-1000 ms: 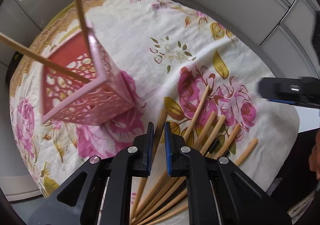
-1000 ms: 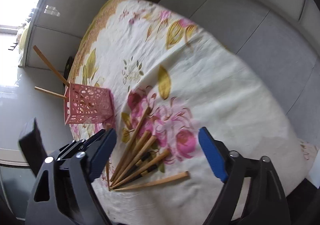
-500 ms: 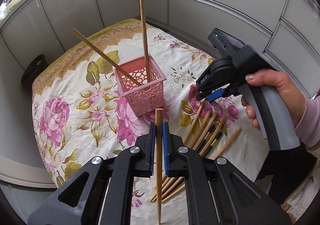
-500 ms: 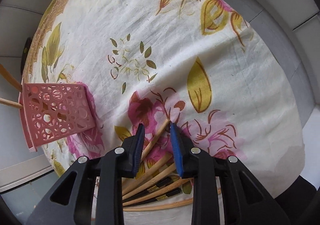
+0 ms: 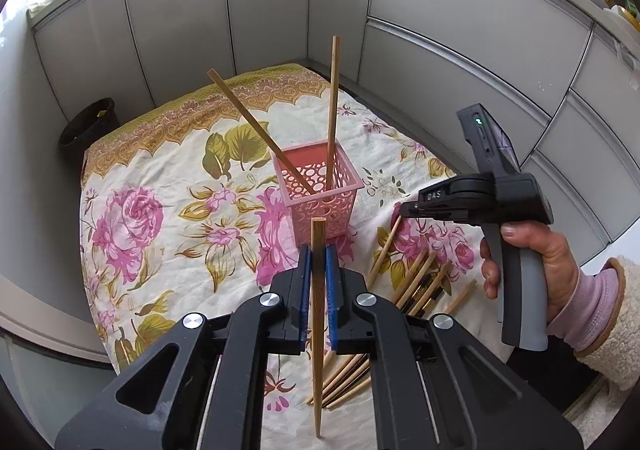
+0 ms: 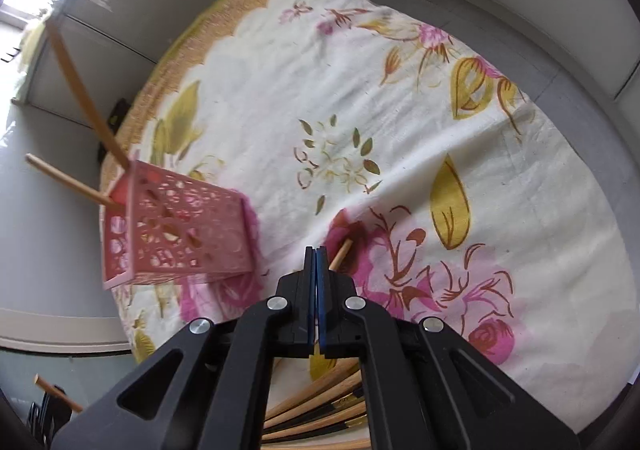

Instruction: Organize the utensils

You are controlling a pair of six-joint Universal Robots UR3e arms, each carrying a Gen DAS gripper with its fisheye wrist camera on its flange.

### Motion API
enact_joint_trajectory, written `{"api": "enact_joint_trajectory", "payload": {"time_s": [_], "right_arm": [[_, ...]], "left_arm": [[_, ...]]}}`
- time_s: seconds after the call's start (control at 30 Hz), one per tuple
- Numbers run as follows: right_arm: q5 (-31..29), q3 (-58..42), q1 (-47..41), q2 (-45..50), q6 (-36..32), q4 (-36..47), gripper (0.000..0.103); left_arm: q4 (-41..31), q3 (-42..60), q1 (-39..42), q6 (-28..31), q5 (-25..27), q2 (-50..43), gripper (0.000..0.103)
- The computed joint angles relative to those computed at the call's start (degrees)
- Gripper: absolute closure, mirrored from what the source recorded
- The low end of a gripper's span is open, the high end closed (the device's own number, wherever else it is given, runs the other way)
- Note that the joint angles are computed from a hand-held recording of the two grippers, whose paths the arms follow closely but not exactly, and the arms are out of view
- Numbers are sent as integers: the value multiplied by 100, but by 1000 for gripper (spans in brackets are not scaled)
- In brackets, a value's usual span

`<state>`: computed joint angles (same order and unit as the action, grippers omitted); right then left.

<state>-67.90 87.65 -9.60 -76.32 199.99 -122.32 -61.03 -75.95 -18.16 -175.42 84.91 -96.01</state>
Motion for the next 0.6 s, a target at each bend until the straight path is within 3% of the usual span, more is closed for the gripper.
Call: {"api": "enact_joint_trajectory", "payload": {"time_s": [0.1,0.2,0.27,0.3,0.37,0.4,0.5,0.6], "right_arm": [[359,609,-204,-560,-296,-196,103],[614,957,-349,-778,2,50,102],[726,889,-483,-809,-141,456,93],[757,678,-543,-727,-332,833,86],[780,559,-751,-887,-520,1438,43],[756,516,-837,-943,-583,1656,39],[809,197,-1012,-974,-849,2625,39],[637,-18,-1066,-1066,-1066,3383,48]], "left_arm": [[83,-100,12,-180,32,132,97],[169,-272,39,-334,1,290,97],[188,-362,42,-376,-9,376,97],[187,-360,18,-374,13,390,97],[195,-377,-6,-350,5,430,97],[201,-383,-14,-328,-15,444,97],[220,-381,-4,-293,-81,435,97],[235,-414,35,-269,-150,504,97]]}}
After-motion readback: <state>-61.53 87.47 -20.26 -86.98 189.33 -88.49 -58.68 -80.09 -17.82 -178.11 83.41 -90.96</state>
